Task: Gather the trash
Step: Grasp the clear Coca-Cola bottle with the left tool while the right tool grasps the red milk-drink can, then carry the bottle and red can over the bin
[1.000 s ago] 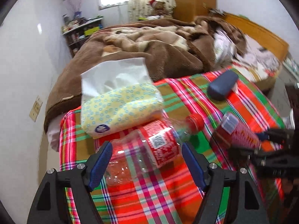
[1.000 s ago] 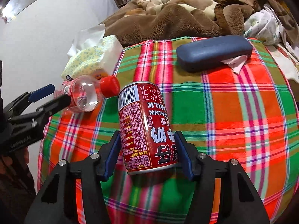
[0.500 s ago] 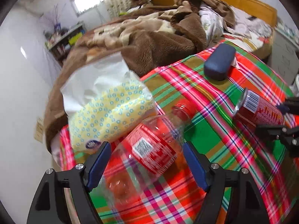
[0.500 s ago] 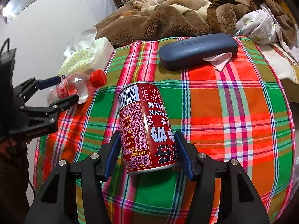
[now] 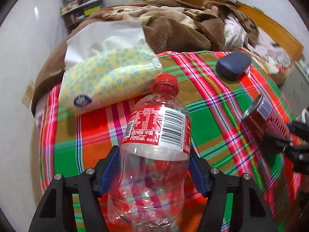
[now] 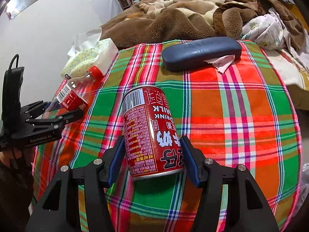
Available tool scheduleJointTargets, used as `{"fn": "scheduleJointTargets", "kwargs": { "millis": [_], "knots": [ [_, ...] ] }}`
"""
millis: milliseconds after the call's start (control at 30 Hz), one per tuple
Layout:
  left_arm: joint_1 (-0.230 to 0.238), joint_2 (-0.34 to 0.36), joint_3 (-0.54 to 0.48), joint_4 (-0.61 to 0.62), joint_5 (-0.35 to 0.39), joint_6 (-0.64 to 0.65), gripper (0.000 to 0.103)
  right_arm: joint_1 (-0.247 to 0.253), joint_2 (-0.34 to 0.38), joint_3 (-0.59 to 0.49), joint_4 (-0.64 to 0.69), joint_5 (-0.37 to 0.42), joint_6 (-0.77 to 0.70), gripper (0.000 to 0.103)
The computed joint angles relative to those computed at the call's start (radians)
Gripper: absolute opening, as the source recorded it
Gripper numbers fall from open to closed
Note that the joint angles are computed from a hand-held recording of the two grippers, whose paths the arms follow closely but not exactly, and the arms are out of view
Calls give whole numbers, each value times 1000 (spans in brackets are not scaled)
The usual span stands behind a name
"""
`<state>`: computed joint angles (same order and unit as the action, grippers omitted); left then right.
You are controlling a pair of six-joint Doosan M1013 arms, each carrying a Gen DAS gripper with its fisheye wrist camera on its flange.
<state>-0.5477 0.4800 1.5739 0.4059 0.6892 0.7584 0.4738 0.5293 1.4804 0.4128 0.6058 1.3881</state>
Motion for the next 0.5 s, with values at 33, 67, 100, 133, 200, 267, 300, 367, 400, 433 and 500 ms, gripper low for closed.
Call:
{"fn": "scheduleJointTargets", "kwargs": {
  "millis": [33, 67, 100, 133, 200, 267, 300, 367, 400, 433, 500],
  "knots": [
    [-5, -1, 1, 21, 4, -29, 65, 1, -6, 8, -8, -9, -1, 58],
    [-12, -3, 5, 37, 9, -53, 63, 2, -10, 15, -7, -19, -11, 58],
    [-17, -4, 6, 44, 12, -65, 62, 2, -15, 23, -2, -30, -21, 58],
    [-25, -5, 8, 57, 19, -92, 62, 0, -20, 32, 9, -39, -35, 58],
    [-38, -12, 18, 67, 10, -122, 62, -5, -29, 45, 31, -47, -57, 58],
    [-54, -19, 27, 81, 6, -160, 62, -10, -39, 61, 46, -64, -69, 57],
    [-65, -23, 33, 102, 7, -195, 62, -12, -44, 69, 55, -72, -77, 57],
    [-80, -32, 45, 112, -12, -234, 62, -21, -58, 91, 93, -83, -109, 57],
    [-88, -34, 47, 121, -16, -261, 62, -24, -63, 100, 104, -87, -117, 57],
    [-94, -37, 52, 126, -22, -276, 62, -27, -70, 111, 109, -97, -124, 57],
    [-113, -41, 57, 144, -20, -313, 62, -30, -81, 130, 110, -117, -133, 57]
  ]
}}
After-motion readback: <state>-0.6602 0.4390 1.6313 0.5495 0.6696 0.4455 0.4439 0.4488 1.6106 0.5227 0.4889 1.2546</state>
